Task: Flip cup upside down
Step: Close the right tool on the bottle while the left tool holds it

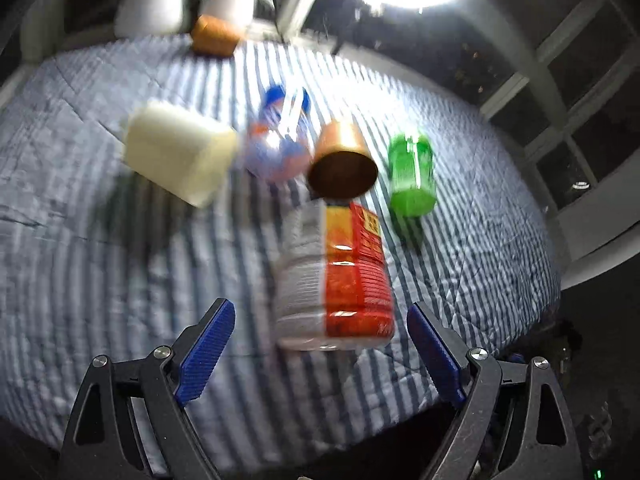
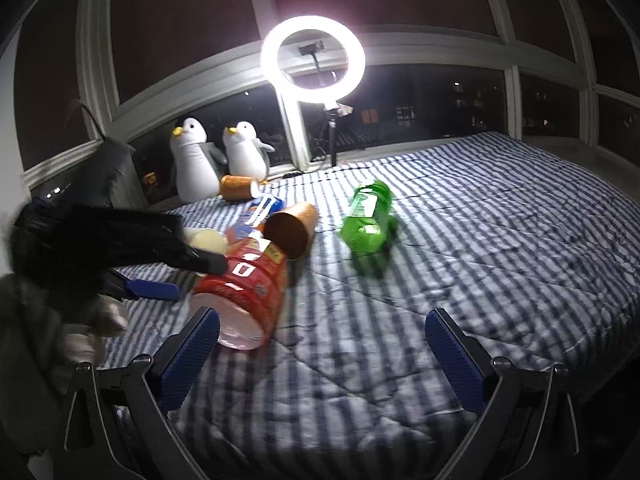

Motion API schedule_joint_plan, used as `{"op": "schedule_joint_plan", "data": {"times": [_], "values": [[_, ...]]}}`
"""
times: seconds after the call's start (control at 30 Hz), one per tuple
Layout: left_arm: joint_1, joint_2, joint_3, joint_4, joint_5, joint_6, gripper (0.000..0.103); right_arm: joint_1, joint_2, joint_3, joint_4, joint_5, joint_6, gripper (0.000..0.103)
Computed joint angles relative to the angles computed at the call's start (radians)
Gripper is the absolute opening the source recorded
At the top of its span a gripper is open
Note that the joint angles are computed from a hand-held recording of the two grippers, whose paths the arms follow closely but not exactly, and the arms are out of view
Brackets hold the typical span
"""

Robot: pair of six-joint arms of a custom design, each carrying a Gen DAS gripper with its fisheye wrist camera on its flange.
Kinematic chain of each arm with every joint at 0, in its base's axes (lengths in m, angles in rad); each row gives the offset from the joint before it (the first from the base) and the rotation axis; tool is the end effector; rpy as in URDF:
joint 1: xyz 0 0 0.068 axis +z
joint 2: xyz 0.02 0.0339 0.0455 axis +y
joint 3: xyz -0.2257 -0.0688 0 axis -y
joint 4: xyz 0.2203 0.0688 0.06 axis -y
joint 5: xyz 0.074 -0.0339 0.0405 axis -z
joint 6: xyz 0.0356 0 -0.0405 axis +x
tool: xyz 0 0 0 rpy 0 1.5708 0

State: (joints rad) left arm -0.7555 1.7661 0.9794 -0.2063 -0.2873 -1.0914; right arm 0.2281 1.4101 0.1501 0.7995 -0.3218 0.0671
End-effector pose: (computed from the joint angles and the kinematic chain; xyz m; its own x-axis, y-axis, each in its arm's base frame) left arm 0.2405 -0.2127 0.1307 -0.7647 -0.4486 -0.4625 -0.2897 0.8805 -0.3751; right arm 0.1971 0.0573 0.0970 -0.4648 -0.0426 -0.8844 -0.4604 0.8648 0.2003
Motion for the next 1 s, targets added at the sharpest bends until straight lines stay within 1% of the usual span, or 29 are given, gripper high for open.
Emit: {"op": "schedule_joint_plan", "data": {"times": [0.03, 0.1, 0.17, 0.2, 0.23, 0.3, 0.37, 0.4, 0.43, 0.5, 0.53, 0.63, 0.8, 1.0], "values": [[-0.013, -0.043, -0.036, -0.004, -0.029, -0.009, 0.090, 0.040, 0.030, 0.000, 0.037, 0.029, 0.020, 0.101], [-0.038, -0.188, -0.157, -0.018, -0.092, -0.050, 0.090, 0.125, 0.124, 0.014, 0.120, 0.095, 0.060, 0.101], [-0.047, -0.315, -0.263, -0.024, -0.124, -0.090, 0.090, 0.197, 0.222, 0.034, 0.207, 0.160, 0.092, 0.101], [-0.047, -0.411, -0.333, -0.040, -0.137, -0.108, 0.090, 0.241, 0.279, 0.053, 0.248, 0.208, 0.109, 0.102], [-0.058, -0.461, -0.372, -0.052, -0.155, -0.131, 0.090, 0.286, 0.335, 0.080, 0.273, 0.256, 0.126, 0.101], [-0.070, -0.568, -0.446, -0.092, -0.181, -0.171, 0.091, 0.350, 0.420, 0.137, 0.283, 0.311, 0.149, 0.102], [-0.066, -0.648, -0.505, -0.111, -0.181, -0.191, 0.092, 0.405, 0.483, 0.205, 0.250, 0.349, 0.156, 0.102], [-0.072, -0.688, -0.535, -0.119, -0.183, -0.208, 0.092, 0.433, 0.512, 0.235, 0.239, 0.382, 0.151, 0.101], [-0.069, -0.717, -0.555, -0.125, -0.181, -0.213, 0.092, 0.469, 0.536, 0.269, 0.221, 0.438, 0.148, 0.102], [-0.061, -0.791, -0.599, -0.143, -0.183, -0.219, 0.092, 0.504, 0.567, 0.306, 0.212, 0.500, 0.148, 0.101], [-0.069, -0.800, -0.611, -0.144, -0.192, -0.227, 0.092, 0.521, 0.579, 0.332, 0.190, 0.534, 0.150, 0.101], [-0.069, -0.855, -0.633, -0.163, -0.197, -0.226, 0.092, 0.537, 0.604, 0.391, 0.136, 0.592, 0.166, 0.101], [-0.054, -0.867, -0.641, -0.149, -0.189, -0.201, 0.092, 0.536, 0.649, 0.480, 0.054, 0.618, 0.154, 0.101], [-0.029, -0.847, -0.648, -0.115, -0.167, -0.182, 0.092, 0.552, 0.686, 0.507, 0.051, 0.657, 0.125, 0.101]]}}
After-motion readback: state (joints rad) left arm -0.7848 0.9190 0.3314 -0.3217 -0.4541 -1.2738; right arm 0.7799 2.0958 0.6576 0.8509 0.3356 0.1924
